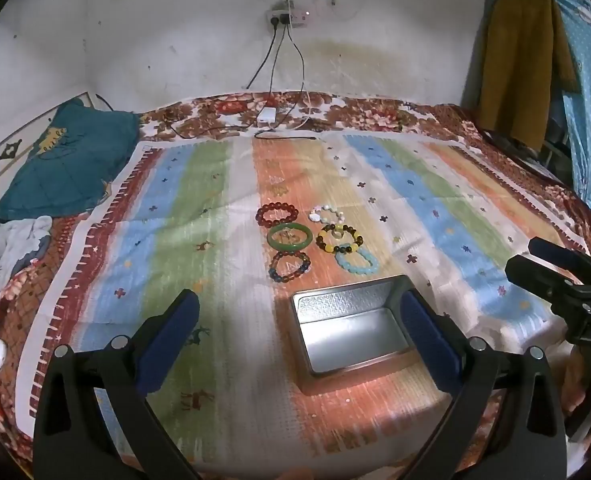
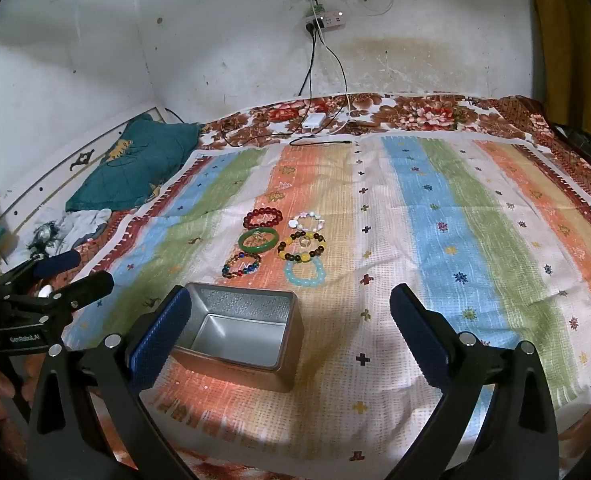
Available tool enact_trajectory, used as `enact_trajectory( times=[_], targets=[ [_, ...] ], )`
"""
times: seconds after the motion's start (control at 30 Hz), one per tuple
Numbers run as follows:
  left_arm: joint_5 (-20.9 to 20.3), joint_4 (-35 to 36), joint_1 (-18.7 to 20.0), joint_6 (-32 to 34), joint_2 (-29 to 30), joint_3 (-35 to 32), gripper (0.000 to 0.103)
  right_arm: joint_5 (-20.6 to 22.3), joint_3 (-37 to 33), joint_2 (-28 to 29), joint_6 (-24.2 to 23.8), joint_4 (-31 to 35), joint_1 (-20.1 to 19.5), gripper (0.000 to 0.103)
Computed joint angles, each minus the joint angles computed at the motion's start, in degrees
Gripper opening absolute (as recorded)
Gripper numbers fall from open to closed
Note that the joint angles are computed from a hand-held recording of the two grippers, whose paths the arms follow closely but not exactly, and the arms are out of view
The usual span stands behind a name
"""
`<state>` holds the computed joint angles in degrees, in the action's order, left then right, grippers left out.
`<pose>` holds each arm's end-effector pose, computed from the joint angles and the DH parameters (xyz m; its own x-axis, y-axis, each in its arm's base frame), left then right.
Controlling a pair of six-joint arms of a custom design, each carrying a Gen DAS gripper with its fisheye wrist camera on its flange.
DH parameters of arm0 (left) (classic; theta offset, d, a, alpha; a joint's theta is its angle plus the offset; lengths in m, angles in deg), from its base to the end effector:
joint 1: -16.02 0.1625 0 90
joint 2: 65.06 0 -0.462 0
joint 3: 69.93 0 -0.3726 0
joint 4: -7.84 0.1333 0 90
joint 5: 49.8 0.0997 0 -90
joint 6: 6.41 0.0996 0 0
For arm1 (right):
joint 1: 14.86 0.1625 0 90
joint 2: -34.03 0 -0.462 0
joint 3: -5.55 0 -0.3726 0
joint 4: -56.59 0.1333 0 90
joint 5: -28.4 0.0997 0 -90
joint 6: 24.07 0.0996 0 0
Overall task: Organize jewelry
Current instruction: 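Move both tools forward past the tin toward the bracelets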
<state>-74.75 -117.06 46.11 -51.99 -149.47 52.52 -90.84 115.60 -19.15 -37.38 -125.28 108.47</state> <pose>-0.2649 -0.4119 0.3453 -0.7350 -0.0847 -0.6728 0.4843 0.6288 -0.6083 0.4070 -0.4649 0.2063 -0.7557 -0.3963 0.5214 -0.6413 0.6095 -0.4661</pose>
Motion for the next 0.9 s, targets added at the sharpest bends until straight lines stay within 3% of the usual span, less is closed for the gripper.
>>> enact_trajectory(
  times=[0.27, 0.4, 0.9],
  targets=[
    [-0.1, 0.9, -0.1, -2.1, -1.1, 0.2, 0.098, -0.6, -0.3, -0.1, 0.5, 0.3, 0.0, 0.100],
    [-1.2, -2.2, 0.4, -0.6, -0.7, 1.3, 0.098, -0.3, 0.1, -0.2, 1.0, 0.1, 0.0, 0.100],
    [-3.3, -2.4, 1.7, 0.6, -0.1, 0.3, 0.098, -0.2, -0.7, 0.1, 0.3, 1.0, -0.1, 0.100]
  ],
)
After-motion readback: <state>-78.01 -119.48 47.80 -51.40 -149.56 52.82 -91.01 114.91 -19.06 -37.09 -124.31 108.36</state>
